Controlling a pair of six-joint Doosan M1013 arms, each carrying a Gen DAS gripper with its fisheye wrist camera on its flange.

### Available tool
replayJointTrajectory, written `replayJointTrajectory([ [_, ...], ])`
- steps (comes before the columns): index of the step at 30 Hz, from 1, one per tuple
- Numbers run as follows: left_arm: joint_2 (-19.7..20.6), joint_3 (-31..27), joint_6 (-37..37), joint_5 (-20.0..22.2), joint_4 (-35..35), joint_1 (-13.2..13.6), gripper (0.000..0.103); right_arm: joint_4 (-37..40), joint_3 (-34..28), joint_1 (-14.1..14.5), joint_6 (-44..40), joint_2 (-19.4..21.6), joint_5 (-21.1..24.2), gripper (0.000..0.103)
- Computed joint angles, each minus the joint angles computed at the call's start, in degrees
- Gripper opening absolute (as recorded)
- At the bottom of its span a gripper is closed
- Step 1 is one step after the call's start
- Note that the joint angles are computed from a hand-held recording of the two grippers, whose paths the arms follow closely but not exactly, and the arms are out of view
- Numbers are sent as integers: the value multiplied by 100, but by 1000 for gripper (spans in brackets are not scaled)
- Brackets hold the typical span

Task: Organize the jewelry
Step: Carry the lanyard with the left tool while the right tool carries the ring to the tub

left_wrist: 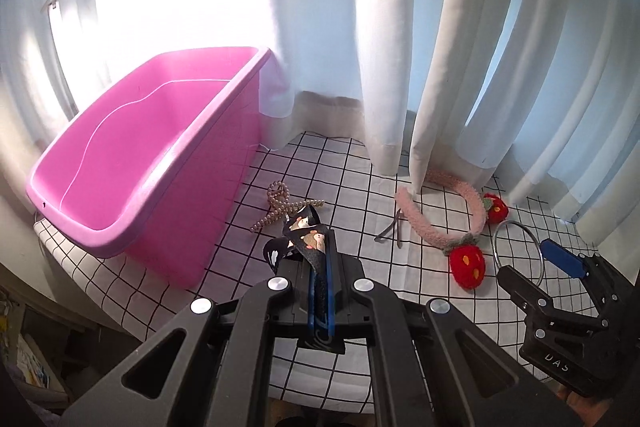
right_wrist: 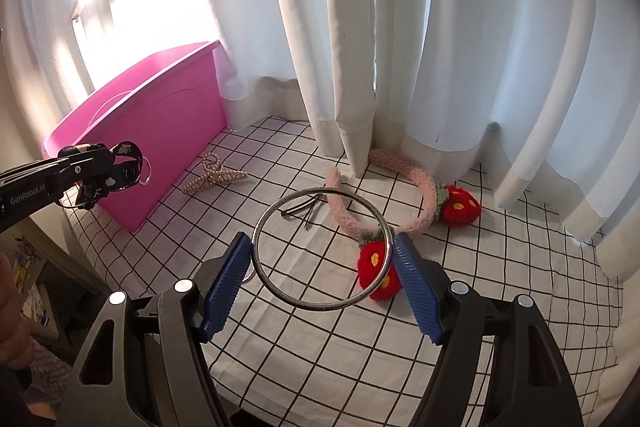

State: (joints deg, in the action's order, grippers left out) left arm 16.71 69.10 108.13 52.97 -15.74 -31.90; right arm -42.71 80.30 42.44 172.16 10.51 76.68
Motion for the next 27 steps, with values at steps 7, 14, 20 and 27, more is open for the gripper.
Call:
replayJointTrajectory([
  [7,-131,-32,-677,-264,392,-20,4,-181,-140,-131,-594,-59,-452,70],
  [14,-91,-290,-1175,-391,769,117,4,-165,-628,-357,-1361,143,-1003,70],
  [20,192,-812,-1332,-355,850,371,4,36,-1361,-595,-2025,549,-1493,70],
  [27,711,-1619,-1328,-164,703,664,4,441,-2498,-862,-3042,1231,-1655,70],
])
